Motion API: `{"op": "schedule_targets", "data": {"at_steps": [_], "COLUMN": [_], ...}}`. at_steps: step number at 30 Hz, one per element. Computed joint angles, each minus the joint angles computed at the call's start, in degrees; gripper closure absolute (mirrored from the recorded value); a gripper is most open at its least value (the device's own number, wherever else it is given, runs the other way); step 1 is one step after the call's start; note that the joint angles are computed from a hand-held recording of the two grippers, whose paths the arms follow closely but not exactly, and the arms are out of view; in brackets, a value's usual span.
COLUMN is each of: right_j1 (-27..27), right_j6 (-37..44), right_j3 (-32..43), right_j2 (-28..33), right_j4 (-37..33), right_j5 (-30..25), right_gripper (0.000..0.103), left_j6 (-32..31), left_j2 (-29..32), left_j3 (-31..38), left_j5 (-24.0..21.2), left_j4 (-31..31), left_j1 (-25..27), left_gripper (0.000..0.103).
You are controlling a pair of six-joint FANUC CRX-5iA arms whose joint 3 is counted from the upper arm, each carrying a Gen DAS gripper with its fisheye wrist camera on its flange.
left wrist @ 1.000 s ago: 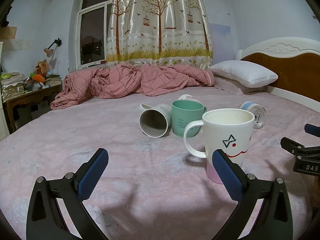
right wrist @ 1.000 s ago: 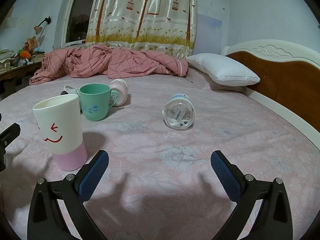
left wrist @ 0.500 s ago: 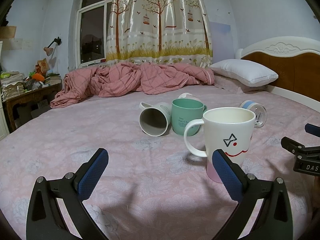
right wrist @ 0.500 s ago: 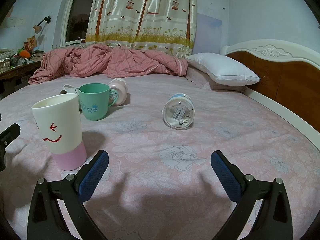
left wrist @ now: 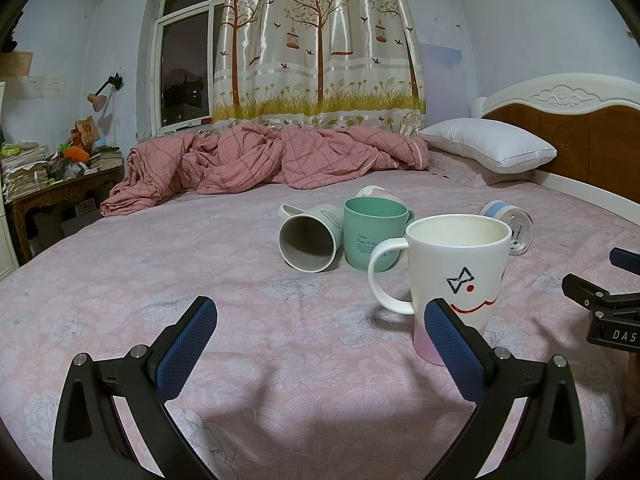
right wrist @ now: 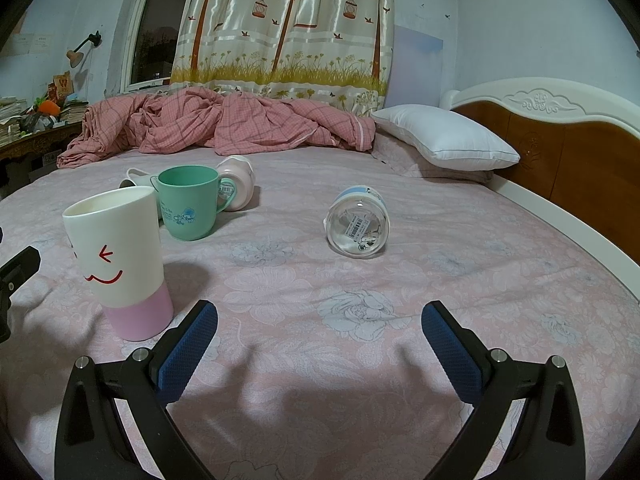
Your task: Flip cup upright
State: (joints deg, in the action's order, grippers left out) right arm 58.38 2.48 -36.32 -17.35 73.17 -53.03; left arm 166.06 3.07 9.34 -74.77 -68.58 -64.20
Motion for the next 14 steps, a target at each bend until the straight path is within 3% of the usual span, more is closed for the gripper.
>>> {"op": "schedule_targets", "data": {"at_steps": [14], "right_j1": [-0.06], "right_j6": [0.35], "right_j3": [0.17], "right_j2": [0.01], "right_j4": [-0.19], "right_j5": [0.00], "right_gripper": [0.000], "left_j6": [-0.10], "left_j2": [-0.06], "left_j3": [0.02], "left_j5": [0.08], "left_j4": [0.06], "left_j1": [0.11], "left_gripper": [0.000]}}
